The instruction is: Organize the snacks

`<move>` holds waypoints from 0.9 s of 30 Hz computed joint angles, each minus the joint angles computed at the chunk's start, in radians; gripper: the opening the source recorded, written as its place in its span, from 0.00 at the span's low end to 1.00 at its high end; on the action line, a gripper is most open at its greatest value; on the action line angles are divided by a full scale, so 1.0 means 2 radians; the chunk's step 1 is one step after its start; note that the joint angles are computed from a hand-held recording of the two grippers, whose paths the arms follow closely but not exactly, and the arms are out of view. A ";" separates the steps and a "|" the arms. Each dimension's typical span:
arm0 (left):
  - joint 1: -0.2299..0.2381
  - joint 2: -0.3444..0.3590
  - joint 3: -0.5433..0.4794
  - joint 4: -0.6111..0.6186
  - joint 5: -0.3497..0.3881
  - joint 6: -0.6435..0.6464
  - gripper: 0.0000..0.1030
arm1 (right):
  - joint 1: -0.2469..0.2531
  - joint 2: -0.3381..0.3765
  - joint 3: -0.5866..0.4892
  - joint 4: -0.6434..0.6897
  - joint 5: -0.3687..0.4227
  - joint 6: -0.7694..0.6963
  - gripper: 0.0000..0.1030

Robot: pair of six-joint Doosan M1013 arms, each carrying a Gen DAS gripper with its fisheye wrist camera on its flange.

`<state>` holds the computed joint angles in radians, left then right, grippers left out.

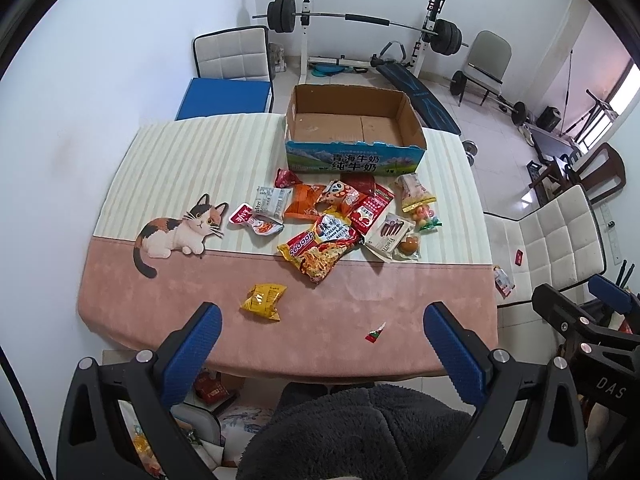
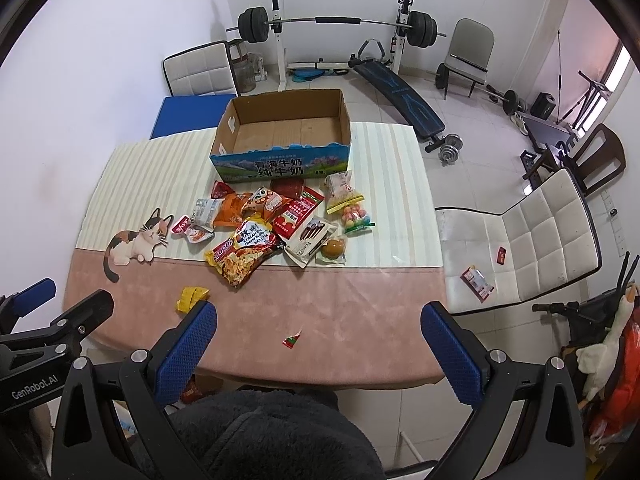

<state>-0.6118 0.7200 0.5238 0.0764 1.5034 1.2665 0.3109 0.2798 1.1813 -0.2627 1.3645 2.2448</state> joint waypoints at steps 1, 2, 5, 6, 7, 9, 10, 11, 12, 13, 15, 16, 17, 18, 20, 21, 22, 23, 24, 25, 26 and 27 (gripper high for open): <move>0.000 0.000 0.000 0.000 0.000 0.000 1.00 | 0.000 0.000 0.000 0.000 0.000 -0.001 1.00; 0.000 0.001 -0.001 0.001 0.001 0.000 1.00 | -0.001 0.000 0.000 0.001 0.000 -0.001 1.00; 0.001 0.004 -0.008 0.001 0.005 0.000 1.00 | -0.001 0.000 -0.002 0.002 0.001 -0.002 1.00; 0.001 0.004 -0.009 0.002 0.006 0.000 1.00 | -0.001 0.000 -0.002 0.002 0.001 -0.002 1.00; 0.001 0.005 -0.010 0.002 0.007 0.000 1.00 | -0.001 0.000 -0.002 0.002 0.001 -0.001 1.00; 0.001 0.006 -0.013 0.003 0.008 0.001 1.00 | -0.002 0.000 -0.003 0.003 0.002 -0.002 1.00; 0.001 0.005 -0.012 0.002 0.008 0.001 1.00 | -0.002 0.000 -0.003 0.004 0.001 -0.001 1.00; 0.001 0.006 -0.013 0.001 0.008 0.002 1.00 | -0.001 0.001 -0.004 0.002 0.002 -0.001 1.00; 0.001 0.006 -0.013 0.001 0.008 0.002 1.00 | -0.001 0.002 -0.004 0.002 0.002 -0.002 1.00; 0.001 0.006 -0.014 0.001 0.009 0.003 1.00 | -0.001 0.001 -0.004 0.002 0.002 -0.001 1.00; 0.002 0.007 -0.016 0.001 0.009 0.002 1.00 | -0.001 0.002 -0.005 0.002 0.002 -0.002 1.00; 0.002 0.007 -0.017 0.001 0.010 0.002 1.00 | -0.002 0.002 -0.005 0.002 0.002 -0.002 1.00; 0.002 0.008 -0.018 0.000 0.010 0.003 1.00 | -0.002 0.002 -0.005 0.002 0.002 -0.003 1.00; 0.002 0.008 -0.017 0.000 0.010 0.002 1.00 | -0.002 0.002 -0.005 0.003 0.002 -0.003 1.00; 0.002 0.009 -0.020 0.000 0.012 0.002 1.00 | -0.003 0.002 -0.006 0.004 0.003 -0.004 1.00; 0.002 0.010 -0.021 -0.001 0.013 0.002 1.00 | -0.002 0.002 -0.005 0.003 0.002 -0.003 1.00; 0.002 0.009 -0.021 -0.002 0.013 0.002 1.00 | -0.002 0.002 -0.006 0.003 0.002 -0.003 1.00; 0.002 0.010 -0.023 -0.002 0.014 0.002 1.00 | -0.002 0.002 -0.006 0.002 0.003 -0.003 1.00; 0.002 0.010 -0.022 -0.001 0.014 0.002 1.00 | -0.001 0.002 -0.006 0.001 0.003 -0.003 1.00; 0.002 0.010 -0.024 -0.001 0.015 0.003 1.00 | -0.002 0.002 -0.005 0.002 0.002 -0.003 1.00; 0.002 0.009 -0.020 -0.001 0.012 0.002 1.00 | -0.002 0.002 -0.006 0.003 0.003 -0.004 1.00; 0.002 0.010 -0.023 -0.002 0.014 0.002 1.00 | -0.002 0.002 -0.006 0.003 0.003 -0.004 1.00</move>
